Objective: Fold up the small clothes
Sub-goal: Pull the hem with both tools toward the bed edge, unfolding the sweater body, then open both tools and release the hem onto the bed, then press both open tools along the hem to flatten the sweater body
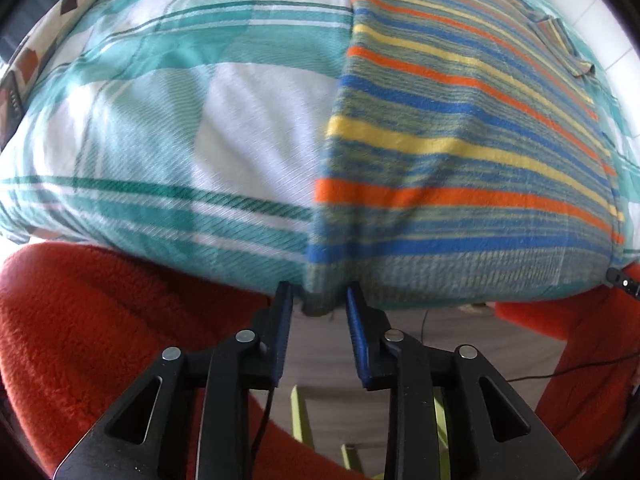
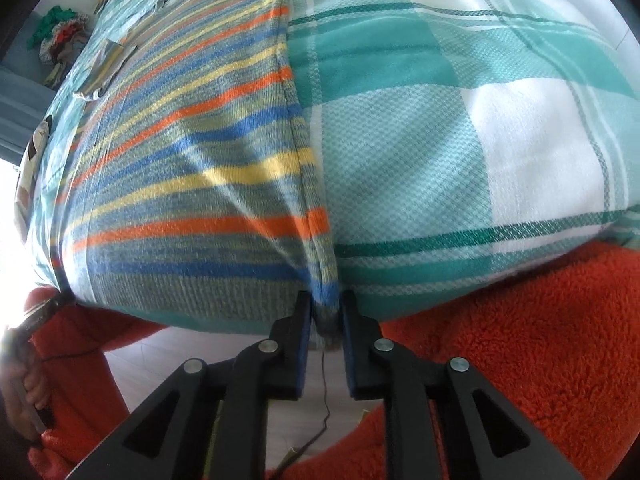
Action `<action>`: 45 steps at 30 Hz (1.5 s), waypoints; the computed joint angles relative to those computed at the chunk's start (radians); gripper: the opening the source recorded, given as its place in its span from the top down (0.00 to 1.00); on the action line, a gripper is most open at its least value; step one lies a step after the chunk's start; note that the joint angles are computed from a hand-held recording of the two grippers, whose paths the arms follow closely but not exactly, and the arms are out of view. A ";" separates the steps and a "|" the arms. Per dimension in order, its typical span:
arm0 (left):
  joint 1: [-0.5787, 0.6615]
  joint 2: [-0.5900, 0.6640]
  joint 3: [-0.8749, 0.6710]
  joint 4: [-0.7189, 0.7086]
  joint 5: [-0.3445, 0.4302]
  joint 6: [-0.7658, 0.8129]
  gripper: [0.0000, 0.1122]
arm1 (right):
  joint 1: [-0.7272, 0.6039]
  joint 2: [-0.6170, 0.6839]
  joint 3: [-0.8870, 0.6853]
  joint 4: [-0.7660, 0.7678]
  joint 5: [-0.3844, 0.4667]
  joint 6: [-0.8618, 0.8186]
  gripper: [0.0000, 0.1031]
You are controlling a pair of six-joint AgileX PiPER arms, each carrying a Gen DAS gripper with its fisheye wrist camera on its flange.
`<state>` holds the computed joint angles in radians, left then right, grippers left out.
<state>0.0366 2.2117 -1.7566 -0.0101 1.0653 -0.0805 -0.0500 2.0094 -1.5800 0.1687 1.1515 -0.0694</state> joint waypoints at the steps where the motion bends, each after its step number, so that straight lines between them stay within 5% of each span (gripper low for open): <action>1: 0.005 -0.016 0.015 0.004 -0.003 0.000 0.73 | -0.005 -0.012 0.009 -0.006 0.003 -0.003 0.76; 6: 0.060 -0.139 0.121 0.021 -0.057 0.007 0.56 | -0.043 -0.095 0.045 -0.072 -0.008 -0.008 0.68; 13: 0.056 -0.122 -0.049 0.017 -0.062 -0.017 0.41 | 0.003 -0.155 -0.054 -0.167 -0.071 0.018 0.62; 18: -0.015 -0.046 -0.180 0.030 -0.049 -0.023 0.39 | 0.095 -0.121 -0.135 -0.164 -0.101 -0.012 0.60; 45: -0.143 -0.023 -0.116 0.146 -0.090 -0.091 0.39 | 0.208 -0.040 -0.071 -0.131 -0.183 -0.028 0.60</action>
<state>-0.1059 2.1887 -1.8728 0.1361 0.9749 -0.1713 0.1579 1.9698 -1.6515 0.0373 0.9680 -0.0970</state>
